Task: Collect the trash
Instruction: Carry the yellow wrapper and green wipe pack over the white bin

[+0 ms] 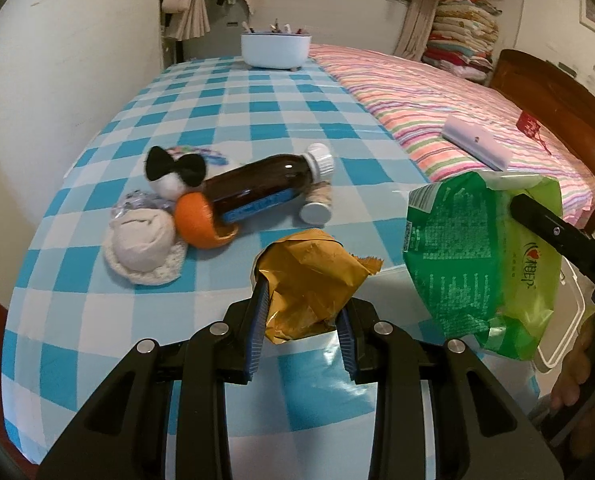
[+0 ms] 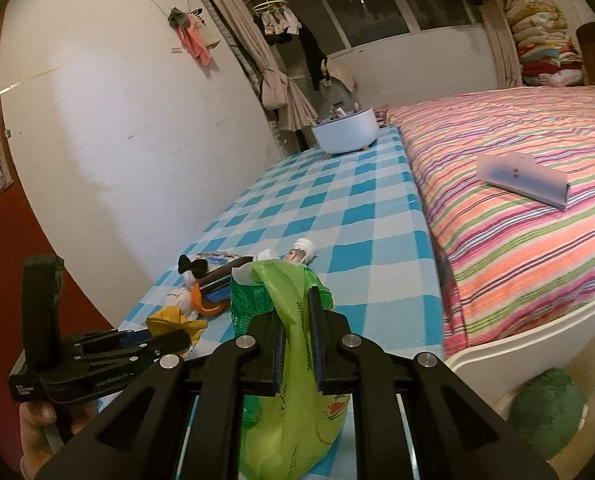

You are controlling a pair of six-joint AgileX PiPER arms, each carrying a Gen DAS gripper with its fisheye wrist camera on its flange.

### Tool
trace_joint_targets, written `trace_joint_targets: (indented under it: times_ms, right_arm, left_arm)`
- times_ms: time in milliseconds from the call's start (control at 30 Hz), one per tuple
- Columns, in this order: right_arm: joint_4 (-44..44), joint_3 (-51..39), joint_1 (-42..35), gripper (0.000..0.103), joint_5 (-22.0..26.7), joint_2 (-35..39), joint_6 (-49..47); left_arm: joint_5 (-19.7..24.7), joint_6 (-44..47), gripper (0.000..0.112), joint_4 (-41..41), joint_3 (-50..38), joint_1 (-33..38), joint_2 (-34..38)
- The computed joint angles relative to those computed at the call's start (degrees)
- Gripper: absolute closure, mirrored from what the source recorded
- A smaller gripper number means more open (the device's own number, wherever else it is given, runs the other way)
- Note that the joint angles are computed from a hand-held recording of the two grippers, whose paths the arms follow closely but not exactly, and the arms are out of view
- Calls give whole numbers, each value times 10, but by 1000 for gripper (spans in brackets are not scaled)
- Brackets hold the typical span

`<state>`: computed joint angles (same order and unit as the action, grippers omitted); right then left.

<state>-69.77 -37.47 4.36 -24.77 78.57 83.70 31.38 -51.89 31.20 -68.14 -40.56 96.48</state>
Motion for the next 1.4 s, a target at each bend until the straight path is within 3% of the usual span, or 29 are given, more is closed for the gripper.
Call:
trace_joint_targets:
  times_ms: [700, 1400]
  right_arm:
    - [-77, 48, -150, 92, -56, -59, 44]
    - [-180, 79, -391, 92, -176, -111, 90]
  left_arm:
    - [23, 66, 82, -50, -132, -63, 97]
    - [59, 129, 82, -91, -280, -133, 184]
